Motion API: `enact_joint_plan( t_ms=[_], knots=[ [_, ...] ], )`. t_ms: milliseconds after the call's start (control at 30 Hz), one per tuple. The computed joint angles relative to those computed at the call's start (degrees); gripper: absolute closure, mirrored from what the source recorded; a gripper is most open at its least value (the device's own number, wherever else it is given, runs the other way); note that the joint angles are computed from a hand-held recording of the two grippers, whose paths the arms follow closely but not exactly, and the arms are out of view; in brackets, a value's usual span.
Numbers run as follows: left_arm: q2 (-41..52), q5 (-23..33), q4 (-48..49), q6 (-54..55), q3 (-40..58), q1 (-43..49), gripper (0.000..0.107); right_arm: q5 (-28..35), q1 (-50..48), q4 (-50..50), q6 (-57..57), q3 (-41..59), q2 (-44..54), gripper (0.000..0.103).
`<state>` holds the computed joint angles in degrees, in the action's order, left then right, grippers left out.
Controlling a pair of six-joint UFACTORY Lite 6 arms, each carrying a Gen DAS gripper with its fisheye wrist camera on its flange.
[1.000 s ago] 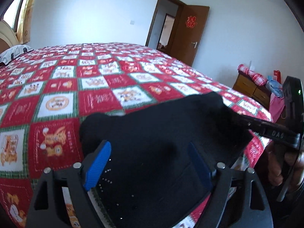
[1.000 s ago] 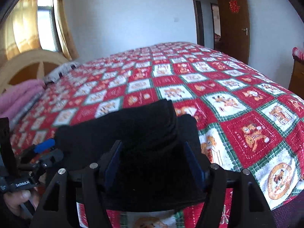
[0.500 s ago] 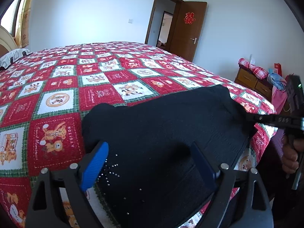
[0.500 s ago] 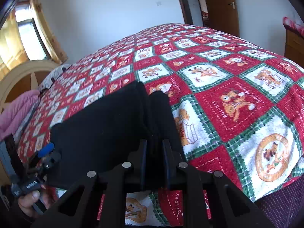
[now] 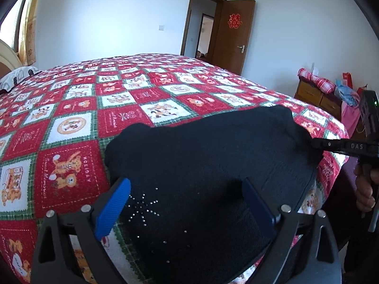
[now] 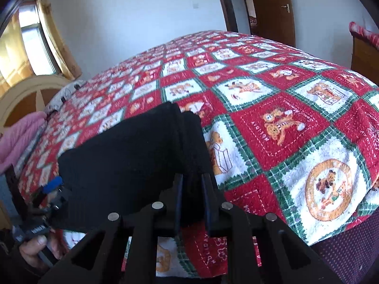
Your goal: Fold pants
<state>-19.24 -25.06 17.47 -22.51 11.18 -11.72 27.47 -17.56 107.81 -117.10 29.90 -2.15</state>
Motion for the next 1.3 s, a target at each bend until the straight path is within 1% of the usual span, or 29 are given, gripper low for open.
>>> enact_joint_plan(
  t_ms=[33, 67, 167, 233, 300, 367, 500, 600, 667, 767, 867, 933, 1000, 1067, 1133, 1167, 1200, 1233, 1267, 1300],
  knots=[
    [-0.7, -0.1, 1.1, -1.1, -0.2, 0.5, 0.009, -0.3, -0.4, 1.1, -0.4, -0.4, -1.0, 0.067],
    [-1.1, -0.2, 1.6, -1.7, -0.4, 0.9, 0.008, -1.1, -0.5, 3.4, -1.3, -1.2, -2.8, 0.065],
    [-1.0, -0.1, -0.4, -0.7, -0.3, 0.4, 0.008, -2.2, 0.6, 11.1, -6.2, -4.0, -11.1, 0.062],
    [-0.3, 0.5, -1.4, 0.1, 0.2, -0.4, 0.008, -3.6, 4.3, 13.4, -7.9, -4.0, -15.0, 0.054],
    [-0.1, 1.2, -5.2, 3.6, 0.4, -1.7, 0.008, -2.2, 7.3, 9.2, -3.4, -1.5, -13.9, 0.054],
    [0.1, 1.8, -6.2, 4.6, 0.7, -2.0, 0.007, 0.5, 10.1, 7.2, -1.1, 1.3, -10.1, 0.054],
    [1.2, 1.7, -5.2, 3.5, 1.1, -1.3, 0.004, -1.9, 15.8, 9.0, -1.7, 9.1, 2.5, 0.054],
    [2.4, 0.8, -3.9, 2.5, 1.3, -0.9, 0.004, -4.8, 15.3, 8.3, 0.5, 14.2, 11.2, 0.054],
    [2.9, 0.7, -5.5, 3.9, 1.4, -1.5, 0.004, -2.8, 13.7, 3.9, 3.9, 16.7, 15.3, 0.054],
    [3.5, 0.8, -6.7, 5.0, 1.8, -1.9, 0.004, -2.0, 12.8, 3.9, 2.3, 16.4, 15.6, 0.054],
    [3.6, 0.7, -5.0, 3.9, 1.8, -1.4, 0.004, -3.0, 13.8, 8.4, -2.8, 15.8, 15.8, 0.054],
    [3.7, 0.9, -4.4, 3.8, 1.9, -1.2, 0.004, -2.2, 13.2, 9.1, -4.5, 15.5, 16.0, 0.054],
    [3.5, 1.1, -4.4, 3.9, 1.8, -1.2, 0.004, -0.4, 11.5, 5.4, -1.4, 15.9, 16.4, 0.054],
    [2.7, 2.7, -3.8, 3.1, 1.9, -1.0, 0.004, 0.7, 10.4, 2.8, 1.4, 15.8, 15.8, 0.054],
    [1.1, 3.9, 0.4, -0.9, 1.3, 0.2, 0.004, 0.9, 9.7, 1.8, 2.6, 13.5, 12.5, 0.054],
    [1.1, 4.1, 1.2, -1.6, 1.3, 0.6, 0.004, -0.1, 9.6, 2.3, 1.8, 11.4, 9.7, 0.054],
    [1.0, 4.3, 1.8, -2.3, 1.0, 1.0, 0.004, -1.8, 10.1, 4.8, -1.3, 9.1, 6.9, 0.054],
    [1.2, 4.2, 3.2, -3.7, 0.9, 1.8, 0.004, -4.2, 11.1, 9.6, -6.9, 6.7, 4.3, 0.051],
    [1.8, 3.6, 6.5, -6.9, 0.8, 3.1, 0.004, -8.5, 12.6, 14.9, -12.9, 4.5, 1.3, 0.049],
    [2.1, 2.8, 9.2, -9.3, 0.7, 4.2, 0.004, -10.9, 13.1, 19.8, -18.9, 2.9, -0.3, 0.047]
  ],
)
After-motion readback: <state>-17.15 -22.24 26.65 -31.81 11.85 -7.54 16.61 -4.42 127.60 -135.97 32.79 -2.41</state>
